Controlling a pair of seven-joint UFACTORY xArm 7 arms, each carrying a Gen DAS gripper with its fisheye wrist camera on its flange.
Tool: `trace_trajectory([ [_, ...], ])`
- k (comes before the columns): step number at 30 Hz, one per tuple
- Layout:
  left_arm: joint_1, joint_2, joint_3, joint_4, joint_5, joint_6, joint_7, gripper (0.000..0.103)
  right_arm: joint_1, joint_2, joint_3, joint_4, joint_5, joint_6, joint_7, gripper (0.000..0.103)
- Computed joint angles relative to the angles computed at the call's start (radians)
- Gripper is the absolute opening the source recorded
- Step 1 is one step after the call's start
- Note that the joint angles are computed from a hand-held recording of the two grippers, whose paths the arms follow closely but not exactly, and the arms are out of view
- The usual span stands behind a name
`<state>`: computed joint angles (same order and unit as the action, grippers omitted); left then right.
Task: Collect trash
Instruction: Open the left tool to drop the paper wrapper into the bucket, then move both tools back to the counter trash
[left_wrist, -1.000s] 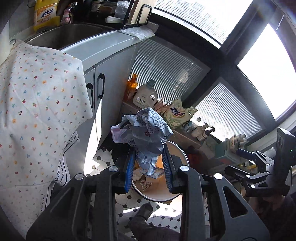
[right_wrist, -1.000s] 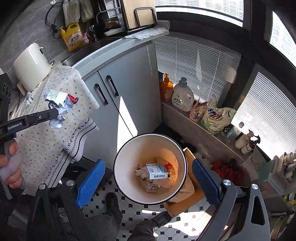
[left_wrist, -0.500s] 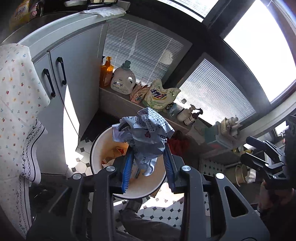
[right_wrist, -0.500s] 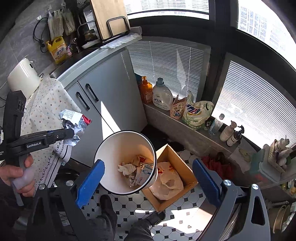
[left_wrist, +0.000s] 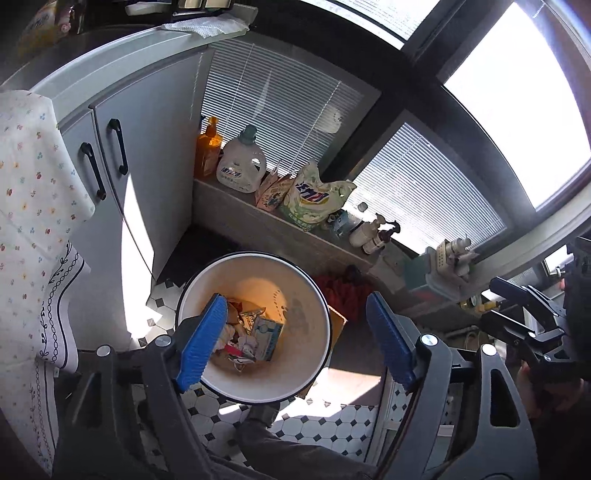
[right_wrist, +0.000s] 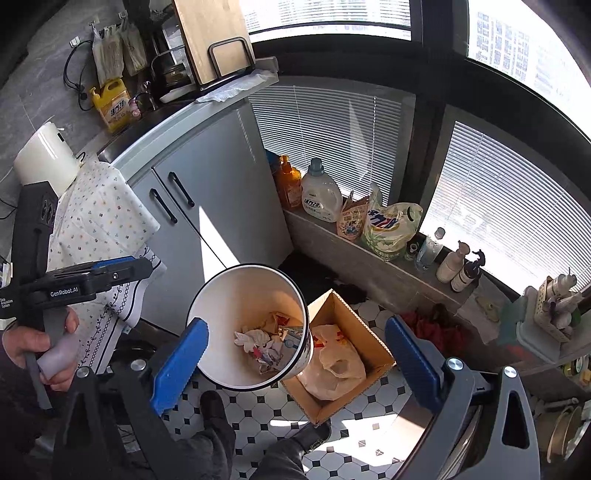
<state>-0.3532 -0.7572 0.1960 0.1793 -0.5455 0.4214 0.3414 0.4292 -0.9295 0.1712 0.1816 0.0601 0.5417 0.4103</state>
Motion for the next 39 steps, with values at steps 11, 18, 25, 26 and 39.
trace_trajectory([
  [11, 0.278, -0.150, 0.071, 0.018, 0.143, 0.158, 0.049, 0.094, 0.047, 0.246, 0.085, 0.165, -0.007, -0.139, 0.075, 0.095],
  [18, 0.452, -0.183, 0.147, 0.077, 0.203, 0.251, 0.135, 0.096, 0.054, 0.434, 0.160, 0.315, -0.056, -0.219, 0.146, 0.095],
  [25, 0.580, -0.125, 0.238, 0.168, 0.219, 0.297, 0.247, 0.097, 0.033, 0.632, 0.244, 0.499, -0.179, -0.257, 0.249, 0.095],
  [26, 0.590, -0.108, 0.249, 0.185, 0.216, 0.299, 0.262, 0.097, 0.030, 0.661, 0.254, 0.527, -0.206, -0.259, 0.269, 0.095],
  [39, 0.696, 0.179, 0.439, 0.438, 0.095, 0.341, 0.544, 0.097, 0.176, 1.090, 0.251, 1.002, -0.739, -0.129, 0.664, 0.095],
])
